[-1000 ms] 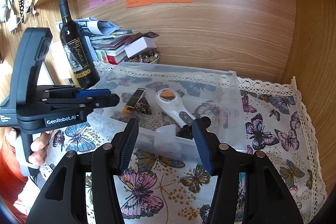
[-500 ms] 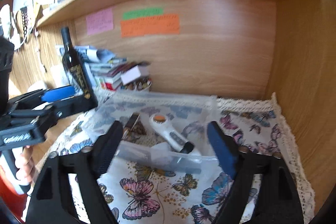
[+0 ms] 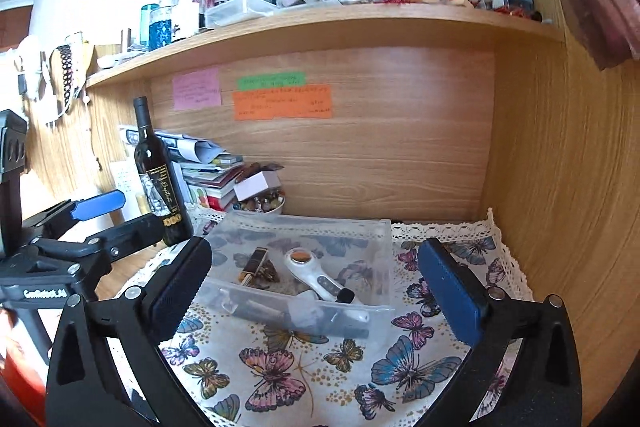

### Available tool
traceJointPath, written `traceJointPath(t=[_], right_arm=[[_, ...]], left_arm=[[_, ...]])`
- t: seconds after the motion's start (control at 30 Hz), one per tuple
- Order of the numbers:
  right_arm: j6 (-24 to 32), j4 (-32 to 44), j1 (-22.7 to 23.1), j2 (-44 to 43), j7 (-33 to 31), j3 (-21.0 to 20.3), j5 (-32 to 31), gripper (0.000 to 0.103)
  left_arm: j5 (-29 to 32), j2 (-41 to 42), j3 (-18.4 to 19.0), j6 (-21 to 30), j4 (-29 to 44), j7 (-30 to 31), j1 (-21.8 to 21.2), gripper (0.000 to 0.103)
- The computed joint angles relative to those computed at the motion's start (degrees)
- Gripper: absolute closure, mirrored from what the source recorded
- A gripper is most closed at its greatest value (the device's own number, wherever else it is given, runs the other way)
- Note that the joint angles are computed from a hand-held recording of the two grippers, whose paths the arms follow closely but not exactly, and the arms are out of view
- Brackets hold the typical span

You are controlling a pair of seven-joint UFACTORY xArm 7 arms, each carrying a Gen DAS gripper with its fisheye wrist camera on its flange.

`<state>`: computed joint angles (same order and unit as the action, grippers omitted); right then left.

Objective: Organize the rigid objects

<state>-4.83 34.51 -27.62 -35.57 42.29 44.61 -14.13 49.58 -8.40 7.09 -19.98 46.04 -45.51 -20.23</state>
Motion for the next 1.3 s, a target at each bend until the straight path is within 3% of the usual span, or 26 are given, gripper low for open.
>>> traceJointPath(t=[0.3,0.47,0.57,1.1,1.3], right_arm=[[0.3,-0.2,0.6,-1.3,0.5,0.5,0.2,0.000],[0.2,-0.2,0.6,-1.3,0.7,0.6,0.1,0.000],[0.3,-0.3,0.5,-1.5,0.8,0.8,0.0,0.000],[0.6,-0.4,1.1,-1.5,1.0,0.3,0.2,0.000],[0.9,-0.6,1.3,-1.8,1.6,0.1,0.0,0.000]], left_arm=[[-7.0,-2.1,-1.4,-0.6,-3.2,6.5,0.7,0.001],[-6.1,-2.6,1.1,-0.9,-3.5,6.3,-1.5,0.001],[-8.8,-3.0,-0.6,-1.2,-4.4,8.9,-0.3,0.001],[-9.8,-3.5,2.1,-0.7,-4.8,10.3,-3.7,0.001],[-11.0,-3.4,1.4,-0.5,-4.7,11.2,-3.5,0.001]])
